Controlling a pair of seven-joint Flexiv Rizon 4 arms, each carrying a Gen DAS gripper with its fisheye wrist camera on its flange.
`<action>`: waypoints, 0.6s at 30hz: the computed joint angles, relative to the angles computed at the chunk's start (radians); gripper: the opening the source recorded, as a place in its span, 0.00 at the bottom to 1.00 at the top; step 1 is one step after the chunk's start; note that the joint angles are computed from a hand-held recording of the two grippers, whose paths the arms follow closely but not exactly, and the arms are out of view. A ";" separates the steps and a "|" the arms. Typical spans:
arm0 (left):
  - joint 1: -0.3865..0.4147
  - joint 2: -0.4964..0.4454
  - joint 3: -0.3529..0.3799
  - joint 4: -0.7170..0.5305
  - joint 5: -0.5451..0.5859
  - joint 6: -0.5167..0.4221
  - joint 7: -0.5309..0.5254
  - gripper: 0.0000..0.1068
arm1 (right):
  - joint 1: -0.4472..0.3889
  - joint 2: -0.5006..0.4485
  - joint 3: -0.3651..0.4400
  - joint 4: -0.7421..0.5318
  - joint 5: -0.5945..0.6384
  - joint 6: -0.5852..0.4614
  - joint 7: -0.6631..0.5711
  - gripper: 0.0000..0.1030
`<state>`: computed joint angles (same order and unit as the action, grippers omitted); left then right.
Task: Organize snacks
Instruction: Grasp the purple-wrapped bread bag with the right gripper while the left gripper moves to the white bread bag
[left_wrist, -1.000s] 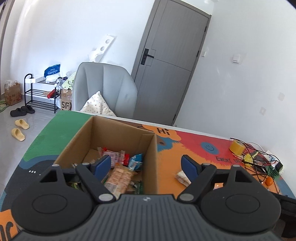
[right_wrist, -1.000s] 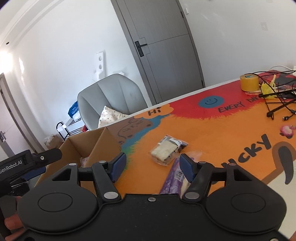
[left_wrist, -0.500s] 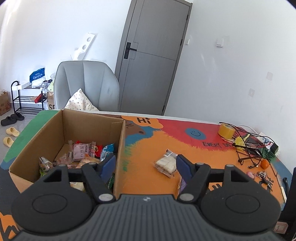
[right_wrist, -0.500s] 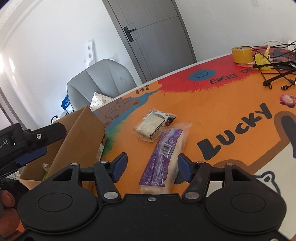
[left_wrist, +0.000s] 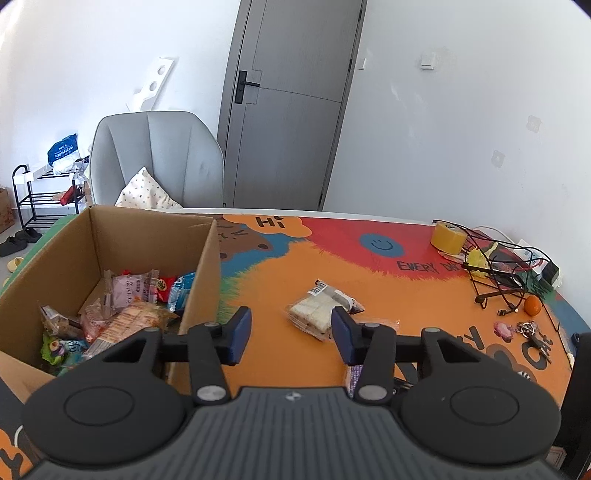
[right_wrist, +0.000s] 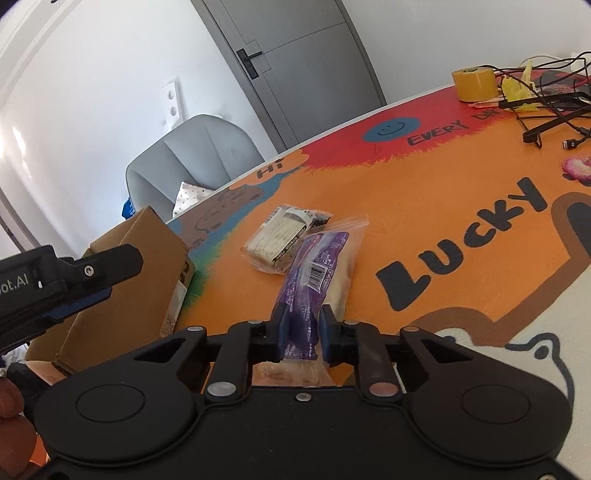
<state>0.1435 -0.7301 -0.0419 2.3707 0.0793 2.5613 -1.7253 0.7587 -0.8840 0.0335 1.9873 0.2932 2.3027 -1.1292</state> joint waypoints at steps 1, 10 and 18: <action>-0.007 -0.003 0.000 -0.005 -0.006 -0.004 0.003 0.44 | -0.005 -0.001 0.000 0.002 0.002 0.006 0.002 0.16; -0.054 -0.025 -0.013 -0.068 -0.058 -0.078 0.029 0.44 | -0.043 -0.008 -0.003 0.012 0.018 0.031 0.014 0.08; -0.074 -0.044 -0.013 -0.117 -0.092 -0.119 0.044 0.44 | -0.089 -0.006 0.020 0.010 -0.028 0.057 0.035 0.25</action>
<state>0.0697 -0.7742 -0.0551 2.2540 -0.0127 2.4423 -1.6810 0.6700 -0.8905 0.0533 1.9977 0.2652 2.3601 -1.0938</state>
